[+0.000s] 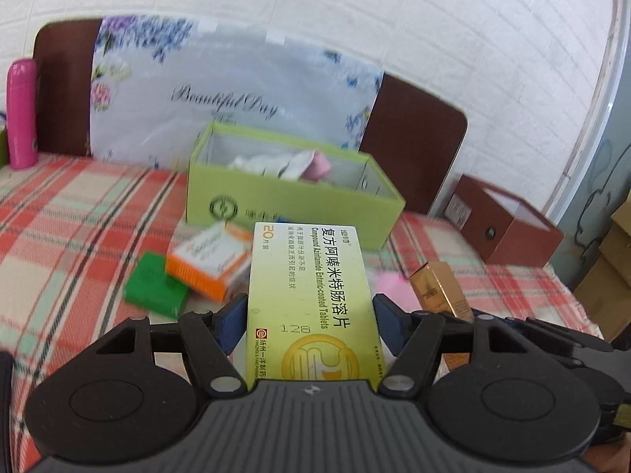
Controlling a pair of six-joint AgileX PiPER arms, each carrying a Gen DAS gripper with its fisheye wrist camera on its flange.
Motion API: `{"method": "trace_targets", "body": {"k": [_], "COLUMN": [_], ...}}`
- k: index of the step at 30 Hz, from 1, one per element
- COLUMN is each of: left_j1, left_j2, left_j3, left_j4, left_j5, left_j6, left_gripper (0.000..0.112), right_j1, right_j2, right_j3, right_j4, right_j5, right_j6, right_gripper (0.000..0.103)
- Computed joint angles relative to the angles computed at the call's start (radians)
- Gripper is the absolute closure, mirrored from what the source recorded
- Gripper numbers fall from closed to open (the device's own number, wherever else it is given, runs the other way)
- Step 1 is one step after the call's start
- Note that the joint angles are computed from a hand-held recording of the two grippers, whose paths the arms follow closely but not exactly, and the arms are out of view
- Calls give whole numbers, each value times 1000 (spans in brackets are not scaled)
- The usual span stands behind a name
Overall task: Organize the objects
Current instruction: 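Grasp the yellow medicine box with the left tool while the right tool holds the tan box, then carry the yellow box and tan box with both tools over the lime-green box, then open both tools to drop the yellow box and tan box inside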
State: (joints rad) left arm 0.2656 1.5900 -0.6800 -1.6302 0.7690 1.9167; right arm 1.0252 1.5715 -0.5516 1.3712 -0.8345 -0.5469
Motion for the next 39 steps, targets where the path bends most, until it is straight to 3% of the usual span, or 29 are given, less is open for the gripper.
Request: {"method": "trace_targets", "body": {"k": [5,16,22,28,31,32,33,34,39], "left_j1": [-39,-225,-314,-367,-387,-396,-407,-411,-381], "left_j2": [21,216,376,556,633,649,662,669,678], "left_j3": [-104,-459,-687,-930,-1009,-1026,-1047,-1051,-1016], "left_j4": [-38,-109,-50,96,79,94,148,173,116], "left_j5": [-4,-171,-207,-225,-237,-258,-292,-309,-280], "left_j6": [-55,-193,-321,-538,-526,-529,-565,-574,-516], "left_gripper": [42,42,42,42,39,31,28,27,27], "right_j1": [-112,-394,-546,-635,-649,-652,-647,-636,-584], "right_j2": [-3,103,222,366,457,480,501,516,544], "right_j3": [-46,-212,-349,-513,-601,-622,-640,-639,-581], "right_j4": [-79,-292,-413,-469,-447,-431,-391,-381,-396], "right_j5": [19,106,175,228,239,247,243,214,78], "right_j6": [-57,-74,-74,-155,-230,-268,-326,-353,-347], "right_gripper": [73,73,73,73,71,66,48,37,14]}}
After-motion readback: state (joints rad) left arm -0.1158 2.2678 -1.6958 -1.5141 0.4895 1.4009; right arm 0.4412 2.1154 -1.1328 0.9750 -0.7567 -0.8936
